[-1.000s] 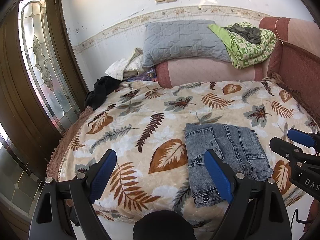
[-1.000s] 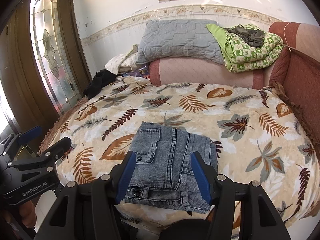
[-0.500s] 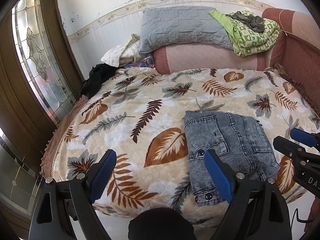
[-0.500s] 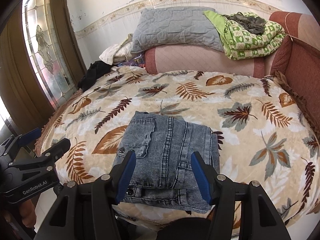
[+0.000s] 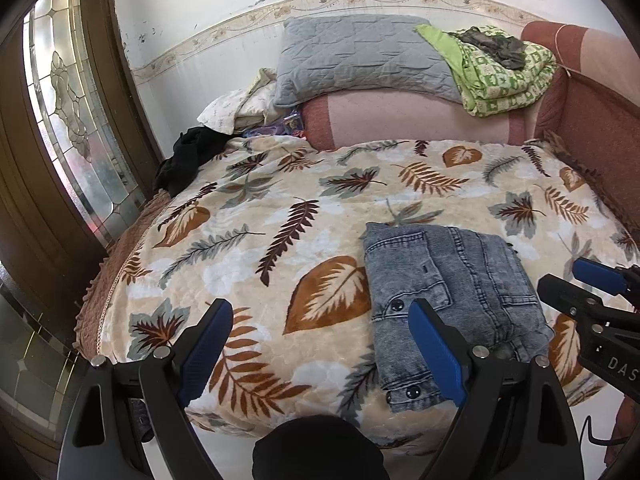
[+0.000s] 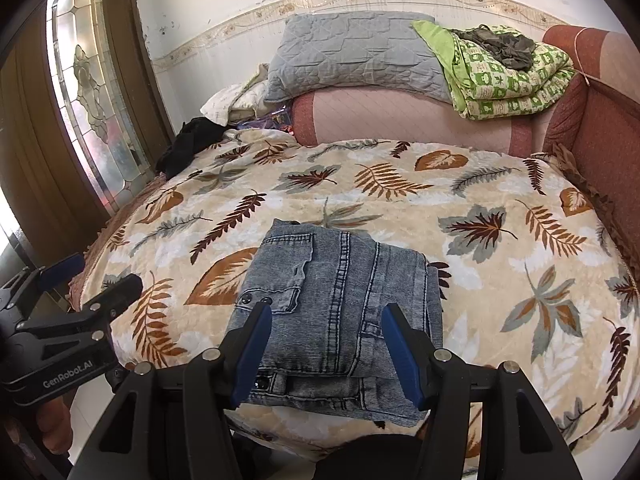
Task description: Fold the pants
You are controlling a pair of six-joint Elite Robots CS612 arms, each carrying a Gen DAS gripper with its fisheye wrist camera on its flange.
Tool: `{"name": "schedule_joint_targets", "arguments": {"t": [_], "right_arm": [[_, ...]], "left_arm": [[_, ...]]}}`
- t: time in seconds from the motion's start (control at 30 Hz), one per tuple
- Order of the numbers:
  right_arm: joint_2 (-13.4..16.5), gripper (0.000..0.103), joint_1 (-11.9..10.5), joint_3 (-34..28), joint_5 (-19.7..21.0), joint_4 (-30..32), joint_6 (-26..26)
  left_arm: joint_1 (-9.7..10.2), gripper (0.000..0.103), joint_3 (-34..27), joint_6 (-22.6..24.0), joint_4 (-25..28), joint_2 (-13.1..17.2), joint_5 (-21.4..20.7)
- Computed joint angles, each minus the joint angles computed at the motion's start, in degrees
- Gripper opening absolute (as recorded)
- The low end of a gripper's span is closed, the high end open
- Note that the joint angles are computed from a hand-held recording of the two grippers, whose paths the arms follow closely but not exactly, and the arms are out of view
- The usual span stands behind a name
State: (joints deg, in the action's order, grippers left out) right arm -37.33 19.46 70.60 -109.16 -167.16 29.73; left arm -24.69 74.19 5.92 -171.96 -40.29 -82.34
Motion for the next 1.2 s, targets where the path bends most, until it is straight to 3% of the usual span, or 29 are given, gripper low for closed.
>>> {"name": "schedule_joint_targets", "arguments": {"t": [1.2], "right_arm": [[0.1,0.061,0.4,-0.2,-1.2,-1.2,-1.8]], "left_arm": [[0.67,0.090,2.7,1.5,-10.2,-0.9,-6.6]]}}
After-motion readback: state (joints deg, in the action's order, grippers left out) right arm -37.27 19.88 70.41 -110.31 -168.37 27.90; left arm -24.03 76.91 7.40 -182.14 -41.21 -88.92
